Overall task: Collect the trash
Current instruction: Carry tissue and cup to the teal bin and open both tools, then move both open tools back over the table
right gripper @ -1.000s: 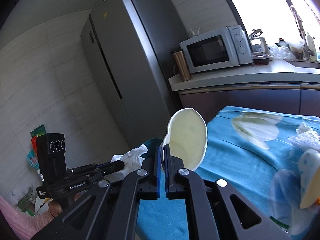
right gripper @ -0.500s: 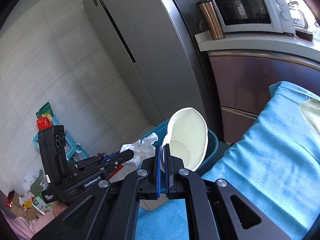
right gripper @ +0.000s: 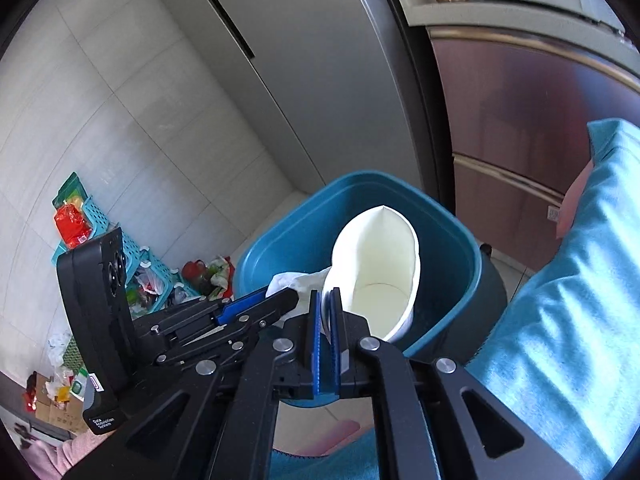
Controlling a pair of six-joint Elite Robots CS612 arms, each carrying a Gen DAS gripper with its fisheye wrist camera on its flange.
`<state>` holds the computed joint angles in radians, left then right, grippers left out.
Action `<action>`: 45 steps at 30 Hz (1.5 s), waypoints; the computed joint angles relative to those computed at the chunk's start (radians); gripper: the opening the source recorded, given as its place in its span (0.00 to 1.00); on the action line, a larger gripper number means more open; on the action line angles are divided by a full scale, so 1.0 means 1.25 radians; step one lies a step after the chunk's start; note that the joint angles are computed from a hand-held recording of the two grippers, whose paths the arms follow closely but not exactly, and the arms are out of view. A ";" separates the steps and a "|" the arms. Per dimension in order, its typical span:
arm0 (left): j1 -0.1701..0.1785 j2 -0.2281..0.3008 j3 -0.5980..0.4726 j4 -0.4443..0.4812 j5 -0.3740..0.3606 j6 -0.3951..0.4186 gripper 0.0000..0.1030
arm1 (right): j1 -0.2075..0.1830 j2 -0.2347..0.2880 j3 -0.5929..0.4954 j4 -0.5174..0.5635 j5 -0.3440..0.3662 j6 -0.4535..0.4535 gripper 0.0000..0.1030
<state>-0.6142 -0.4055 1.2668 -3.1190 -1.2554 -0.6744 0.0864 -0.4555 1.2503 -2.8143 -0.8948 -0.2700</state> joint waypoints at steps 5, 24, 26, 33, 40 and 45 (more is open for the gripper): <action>0.001 0.010 -0.021 0.023 0.002 -0.006 0.30 | 0.000 0.011 -0.013 -0.014 -0.005 0.037 0.14; -0.073 -0.019 0.024 -0.251 -0.057 0.242 0.65 | -0.112 -0.113 0.307 -0.503 0.036 0.080 0.55; -0.081 -0.016 0.015 -0.260 -0.118 0.271 0.67 | -0.132 -0.126 0.346 -0.547 0.030 0.098 0.55; -0.117 0.013 -0.059 -0.204 -0.285 0.342 0.67 | -0.198 -0.164 0.478 -0.681 -0.081 0.184 0.55; -0.145 0.043 -0.129 -0.099 -0.383 0.370 0.67 | -0.251 -0.164 0.532 -0.743 -0.194 0.273 0.56; -0.154 0.069 -0.192 -0.017 -0.415 0.382 0.69 | -0.285 -0.153 0.552 -0.774 -0.251 0.327 0.56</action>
